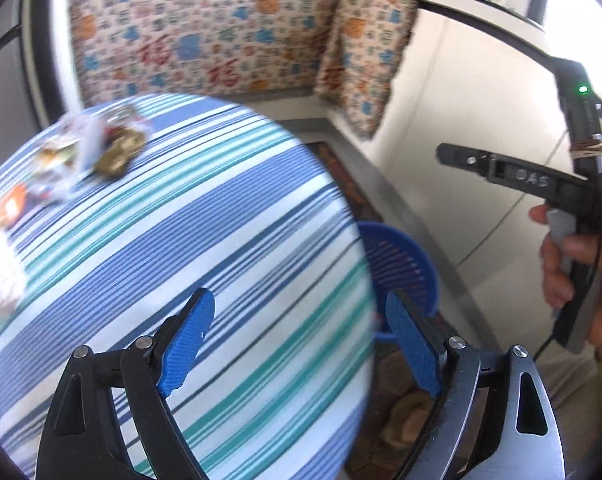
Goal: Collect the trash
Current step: 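Open both grippers to drop the wrapper and carton into the wastebasket, then return both grippers over the table toward the floral paper box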
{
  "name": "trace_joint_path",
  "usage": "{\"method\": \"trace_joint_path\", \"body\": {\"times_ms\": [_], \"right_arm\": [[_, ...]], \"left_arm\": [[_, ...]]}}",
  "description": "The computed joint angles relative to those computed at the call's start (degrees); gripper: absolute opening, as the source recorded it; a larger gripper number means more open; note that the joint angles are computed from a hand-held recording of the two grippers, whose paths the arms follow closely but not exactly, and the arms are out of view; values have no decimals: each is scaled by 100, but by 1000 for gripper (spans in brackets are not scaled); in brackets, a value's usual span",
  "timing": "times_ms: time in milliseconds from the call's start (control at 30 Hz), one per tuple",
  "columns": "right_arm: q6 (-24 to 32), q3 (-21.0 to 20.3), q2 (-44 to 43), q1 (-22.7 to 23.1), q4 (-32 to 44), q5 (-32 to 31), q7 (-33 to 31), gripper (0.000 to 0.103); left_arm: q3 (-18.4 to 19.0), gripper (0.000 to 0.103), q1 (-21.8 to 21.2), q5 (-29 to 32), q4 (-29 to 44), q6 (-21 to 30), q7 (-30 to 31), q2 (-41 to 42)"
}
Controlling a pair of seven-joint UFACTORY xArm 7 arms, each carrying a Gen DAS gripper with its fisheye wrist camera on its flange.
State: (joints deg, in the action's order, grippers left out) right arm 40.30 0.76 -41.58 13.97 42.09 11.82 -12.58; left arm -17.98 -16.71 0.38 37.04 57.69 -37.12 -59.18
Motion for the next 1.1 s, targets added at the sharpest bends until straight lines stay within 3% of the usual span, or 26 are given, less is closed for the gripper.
{"method": "trace_joint_path", "body": {"times_ms": [200,400,533,600,800,1100], "right_arm": [[159,581,-167,821,-203,365,255,66],[60,1282,232,1362,-196,217,696,66],[-78,1615,639,1430,-64,-193,1091,66],[-131,1755,774,1438,-25,-430,1322,66],[-392,1675,953,1615,-21,-655,1598,68],[-547,1607,1110,1680,16,-845,1740,73]], "left_arm": [[219,89,319,413,-544,1360,42,-1410],[668,89,859,750,-897,2071,395,-2386],[1041,89,1258,882,-1131,2302,713,-2727],[1070,94,1415,996,-1206,2426,914,-2957],[1272,103,1824,1013,-1268,2472,1213,-3105],[1261,103,2071,897,-1267,2351,1350,-3039]]}}
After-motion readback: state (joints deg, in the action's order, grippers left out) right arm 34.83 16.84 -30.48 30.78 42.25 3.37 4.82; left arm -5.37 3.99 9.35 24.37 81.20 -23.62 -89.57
